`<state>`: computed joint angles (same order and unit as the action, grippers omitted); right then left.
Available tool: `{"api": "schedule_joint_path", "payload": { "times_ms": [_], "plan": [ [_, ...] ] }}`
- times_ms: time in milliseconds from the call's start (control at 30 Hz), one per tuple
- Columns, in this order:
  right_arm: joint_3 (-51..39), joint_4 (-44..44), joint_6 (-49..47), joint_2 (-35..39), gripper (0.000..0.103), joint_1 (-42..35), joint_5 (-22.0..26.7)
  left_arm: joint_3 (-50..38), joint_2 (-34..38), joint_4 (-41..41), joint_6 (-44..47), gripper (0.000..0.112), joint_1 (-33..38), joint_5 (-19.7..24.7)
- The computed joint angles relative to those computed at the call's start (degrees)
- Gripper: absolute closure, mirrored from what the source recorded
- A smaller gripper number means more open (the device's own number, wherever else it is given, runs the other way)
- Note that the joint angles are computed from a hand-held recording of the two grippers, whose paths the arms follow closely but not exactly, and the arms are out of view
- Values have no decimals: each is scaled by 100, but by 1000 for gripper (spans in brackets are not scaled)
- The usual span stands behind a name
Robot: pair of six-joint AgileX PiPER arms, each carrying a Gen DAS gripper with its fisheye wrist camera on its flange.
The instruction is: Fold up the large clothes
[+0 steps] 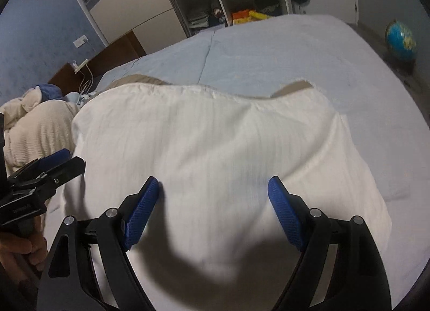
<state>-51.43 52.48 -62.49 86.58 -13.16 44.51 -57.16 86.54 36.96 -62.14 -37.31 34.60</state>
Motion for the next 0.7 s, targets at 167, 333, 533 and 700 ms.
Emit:
{"api": "schedule_joint_path", "payload": {
  "times_ms": [167, 333, 533, 700],
  "plan": [
    [-335, -61, 154, 524, 16, 662, -790, -132, 435, -147, 82, 35, 459, -188],
    [-498, -68, 83, 991, 11, 1155, -1437, -137, 854, -390, 566, 35, 892, -508],
    [-853, -294, 235, 1629, 8, 1487, -1803, -9, 1276, -312, 627, 31, 1225, -1164],
    [-1029, -473, 483, 1971, 7, 1805, -2257, -35, 1590, -208, 429, 27, 1417, -1521]
  ]
}}
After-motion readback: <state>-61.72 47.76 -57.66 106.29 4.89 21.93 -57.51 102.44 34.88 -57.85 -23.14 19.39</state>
